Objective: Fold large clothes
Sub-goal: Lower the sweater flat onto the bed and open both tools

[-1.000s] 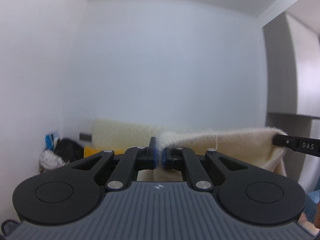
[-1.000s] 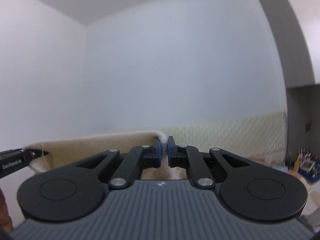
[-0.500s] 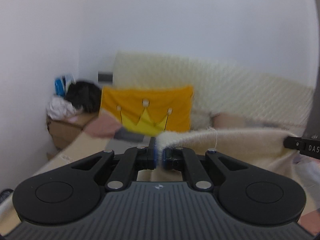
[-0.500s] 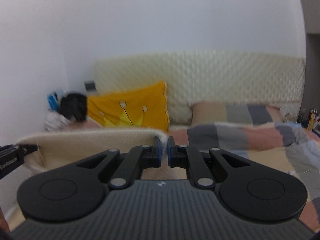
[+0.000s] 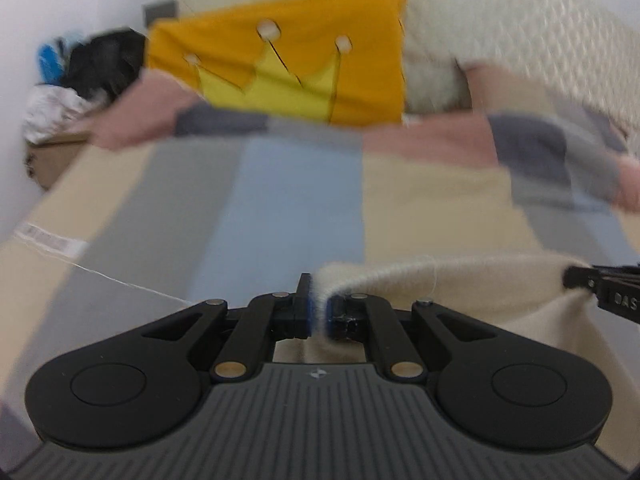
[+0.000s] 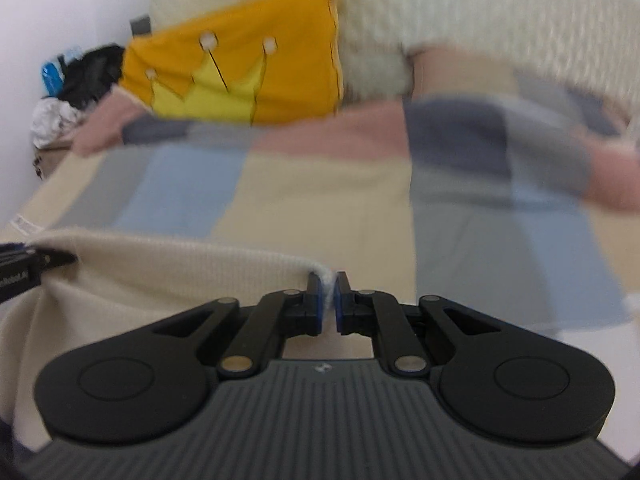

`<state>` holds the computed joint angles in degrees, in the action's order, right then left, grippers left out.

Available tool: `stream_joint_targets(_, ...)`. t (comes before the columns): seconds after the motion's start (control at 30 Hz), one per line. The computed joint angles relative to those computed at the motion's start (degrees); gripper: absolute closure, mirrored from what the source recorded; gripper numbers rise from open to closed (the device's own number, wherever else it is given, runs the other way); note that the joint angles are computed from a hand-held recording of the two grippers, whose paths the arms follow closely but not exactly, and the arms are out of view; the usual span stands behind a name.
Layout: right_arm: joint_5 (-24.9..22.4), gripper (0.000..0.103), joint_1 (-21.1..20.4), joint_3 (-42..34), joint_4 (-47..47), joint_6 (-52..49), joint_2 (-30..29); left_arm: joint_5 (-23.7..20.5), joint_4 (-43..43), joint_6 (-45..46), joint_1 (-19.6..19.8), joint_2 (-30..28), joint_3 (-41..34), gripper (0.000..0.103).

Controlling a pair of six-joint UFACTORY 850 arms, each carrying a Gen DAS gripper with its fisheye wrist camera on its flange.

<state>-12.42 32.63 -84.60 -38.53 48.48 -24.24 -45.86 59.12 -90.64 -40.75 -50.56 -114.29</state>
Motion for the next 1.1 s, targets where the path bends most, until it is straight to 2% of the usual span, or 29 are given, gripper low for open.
stream_joint_targets(0.07,0.4,0.094,-0.6,-0.6,3.1,-2.8,-2.3,2.1,0.7,1.6,0.5,-1.3,0.2,0.091)
stream_joint_targets(0.2,2.2,0.094,-1.3,0.2,8.2,-7.4,-4.6,5.0,-3.3,6.2,1.9,-2.9,-0.4,0.084)
stream_joint_targets(0.3,3.8,0.094,-1.8,0.5,14.2,-12.2,-5.5,5.0,-7.1,8.8,2.0,-3.1,-1.1,0.081)
stream_joint_targets(0.43,1.8,0.092,-1.8,-1.5,25.9,-22.3,-6.4,3.0,-13.0,14.1,2.3,-3.8,-4.3,0.077)
stream_joint_targets(0.47,1.2,0.092,-1.9,-2.2,28.8,-25.1,-6.7,2.5,-14.3,15.3,2.5,-4.2,-5.1,0.072)
stream_joint_targets(0.53,-0.6,0.092,-2.0,-3.9,32.6,-29.4,-7.5,-0.4,-17.2,17.8,2.6,-5.1,-7.6,0.055)
stream_joint_targets(0.57,-1.1,0.091,-2.1,-4.1,35.3,-31.9,-7.3,-2.9,-19.0,19.3,2.7,-6.2,-9.9,0.041)
stream_joint_targets(0.6,-1.9,0.090,-2.3,-4.4,37.8,-34.1,-7.2,-4.0,-20.2,20.0,2.7,-6.1,-10.4,0.035)
stream_joint_targets(0.63,-2.4,0.089,-2.4,-4.5,39.9,-36.1,-7.0,-3.8,-22.1,21.2,3.0,-5.7,-10.3,0.034)
stream_joint_targets(0.7,-4.0,0.076,-2.4,-4.9,42.7,-39.9,-6.6,0.3,-28.2,25.4,3.9,-3.4,-7.8,0.022)
stream_joint_targets(0.73,-4.8,0.070,-2.4,-5.1,44.5,-42.2,-6.5,2.7,-30.9,28.0,4.3,-2.2,-6.4,0.020)
stream_joint_targets(0.8,-5.9,0.050,-2.5,-5.0,50.9,-49.3,-5.8,4.4,-30.0,28.9,3.8,-0.3,-4.5,0.017)
stream_joint_targets(0.87,-6.6,0.047,-2.3,-4.6,54.1,-53.1,-5.0,3.3,-27.6,28.0,2.9,0.7,-4.1,0.017)
stream_joint_targets(1.0,-5.7,0.047,-1.2,-2.1,52.4,-50.1,-2.0,4.7,-24.0,22.9,1.4,5.3,1.1,0.017)
stream_joint_targets(1.1,-4.4,0.047,0.0,0.8,48.6,-45.6,1.5,1.9,-20.0,18.0,-0.4,8.4,4.0,0.017)
